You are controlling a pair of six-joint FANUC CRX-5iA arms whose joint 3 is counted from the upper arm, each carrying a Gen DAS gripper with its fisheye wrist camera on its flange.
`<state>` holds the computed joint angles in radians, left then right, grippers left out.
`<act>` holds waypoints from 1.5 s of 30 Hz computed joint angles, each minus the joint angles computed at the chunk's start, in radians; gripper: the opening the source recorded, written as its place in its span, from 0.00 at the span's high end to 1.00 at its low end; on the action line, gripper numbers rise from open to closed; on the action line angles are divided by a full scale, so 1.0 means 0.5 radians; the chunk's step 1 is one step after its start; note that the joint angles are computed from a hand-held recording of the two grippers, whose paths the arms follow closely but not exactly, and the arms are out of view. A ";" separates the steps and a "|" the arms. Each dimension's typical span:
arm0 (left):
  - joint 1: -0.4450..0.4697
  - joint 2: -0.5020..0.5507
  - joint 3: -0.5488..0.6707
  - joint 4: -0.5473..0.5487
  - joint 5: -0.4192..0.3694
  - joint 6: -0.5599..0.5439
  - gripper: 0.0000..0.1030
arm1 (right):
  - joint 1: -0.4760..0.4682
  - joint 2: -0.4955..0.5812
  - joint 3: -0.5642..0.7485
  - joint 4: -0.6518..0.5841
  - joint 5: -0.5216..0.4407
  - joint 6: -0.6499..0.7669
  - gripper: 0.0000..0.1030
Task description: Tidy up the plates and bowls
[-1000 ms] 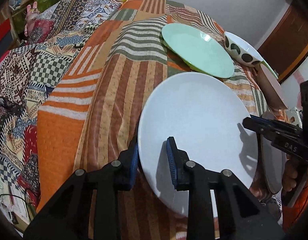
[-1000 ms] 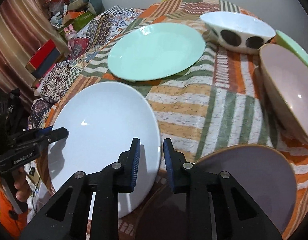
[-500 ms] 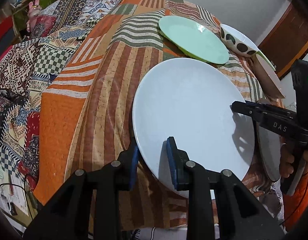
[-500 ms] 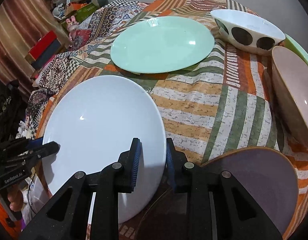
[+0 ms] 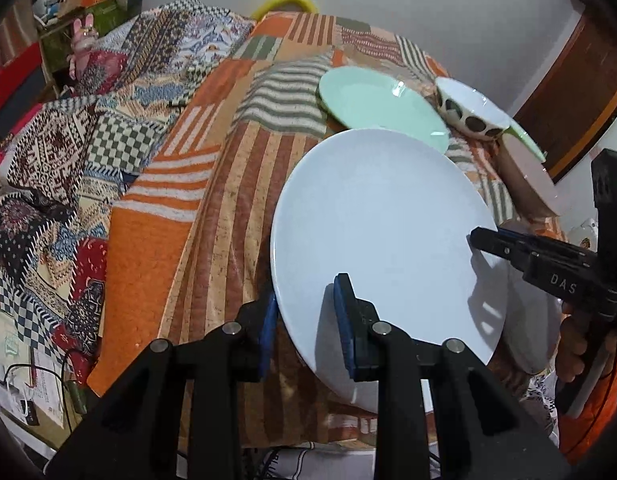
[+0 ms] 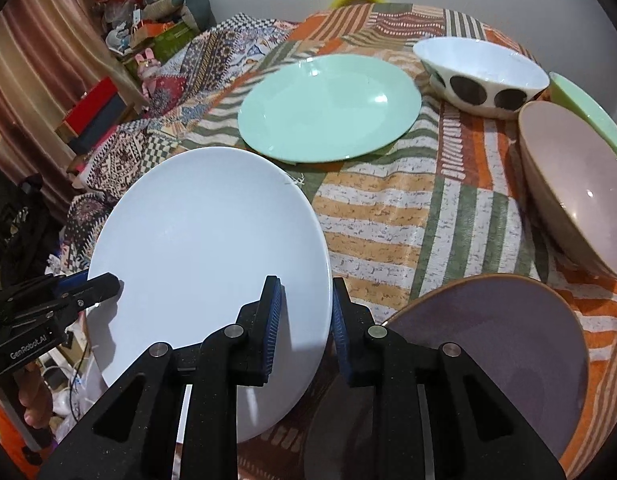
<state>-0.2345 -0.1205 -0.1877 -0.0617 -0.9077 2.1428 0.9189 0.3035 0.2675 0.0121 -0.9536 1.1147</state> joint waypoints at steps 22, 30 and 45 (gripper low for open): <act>-0.329 0.068 0.378 -0.265 -0.118 0.185 0.73 | 0.029 -0.432 -0.474 0.312 0.268 -0.337 0.78; -0.434 0.228 0.565 -0.267 -0.178 0.161 0.73 | -0.009 -0.558 -0.643 0.371 0.315 -0.467 0.78; -0.502 0.565 0.772 -0.034 -0.233 -0.049 0.73 | -0.107 -0.739 -0.895 0.384 0.261 -0.643 0.78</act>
